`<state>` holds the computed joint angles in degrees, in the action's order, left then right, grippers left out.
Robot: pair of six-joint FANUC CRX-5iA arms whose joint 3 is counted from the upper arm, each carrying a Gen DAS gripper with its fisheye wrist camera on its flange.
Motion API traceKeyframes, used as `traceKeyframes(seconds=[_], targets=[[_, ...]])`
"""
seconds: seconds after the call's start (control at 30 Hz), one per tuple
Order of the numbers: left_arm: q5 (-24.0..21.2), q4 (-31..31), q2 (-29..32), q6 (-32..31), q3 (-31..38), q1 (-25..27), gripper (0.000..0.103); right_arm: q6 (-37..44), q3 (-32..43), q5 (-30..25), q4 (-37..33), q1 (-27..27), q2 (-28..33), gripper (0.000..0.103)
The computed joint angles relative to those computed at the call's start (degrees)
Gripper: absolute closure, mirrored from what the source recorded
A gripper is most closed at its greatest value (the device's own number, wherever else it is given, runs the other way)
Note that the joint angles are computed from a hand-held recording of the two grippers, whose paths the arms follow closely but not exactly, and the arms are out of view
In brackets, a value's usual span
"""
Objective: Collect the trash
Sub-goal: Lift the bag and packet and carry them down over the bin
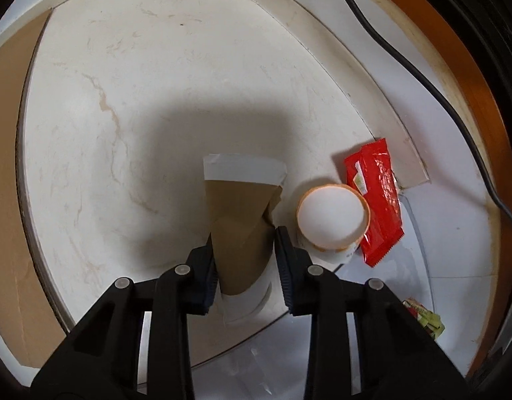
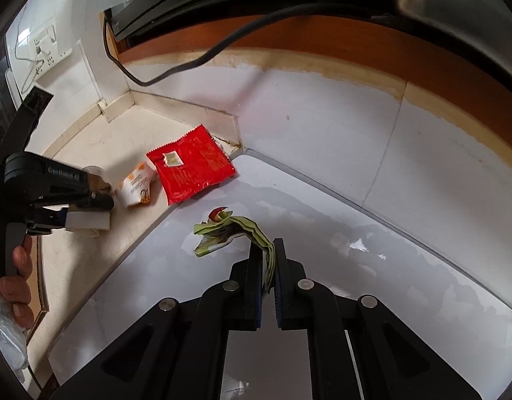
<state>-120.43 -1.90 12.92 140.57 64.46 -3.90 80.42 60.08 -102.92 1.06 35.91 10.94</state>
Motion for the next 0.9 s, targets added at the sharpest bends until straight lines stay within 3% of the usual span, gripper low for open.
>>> traceKeyframes(seconds=[0.3,0.53,0.73,0.9], targets=[[-3.04,-3.15,-1.4,-5.27,4.24,-3.11,0.077,-2.64,3.83,-1.71,-1.79,-1.02,0.44,0.098],[-3.73,-0.91,-3.9,-8.21,3.82,-6.51,0.077,-4.25,5.76,-4.58,-1.37,-0.27,-0.44,0.098],[-3.45,0.62,-6.64,-8.5,3.87,-10.28,0.077,-5.3,6.22,-7.93,1.33,3.32,-2.19,0.098],[-5.64,-1.99,-7.69,-11.46,7.03,-14.31,0.077,-7.22,3.93,-9.64,6.36,10.26,-5.44,0.098]])
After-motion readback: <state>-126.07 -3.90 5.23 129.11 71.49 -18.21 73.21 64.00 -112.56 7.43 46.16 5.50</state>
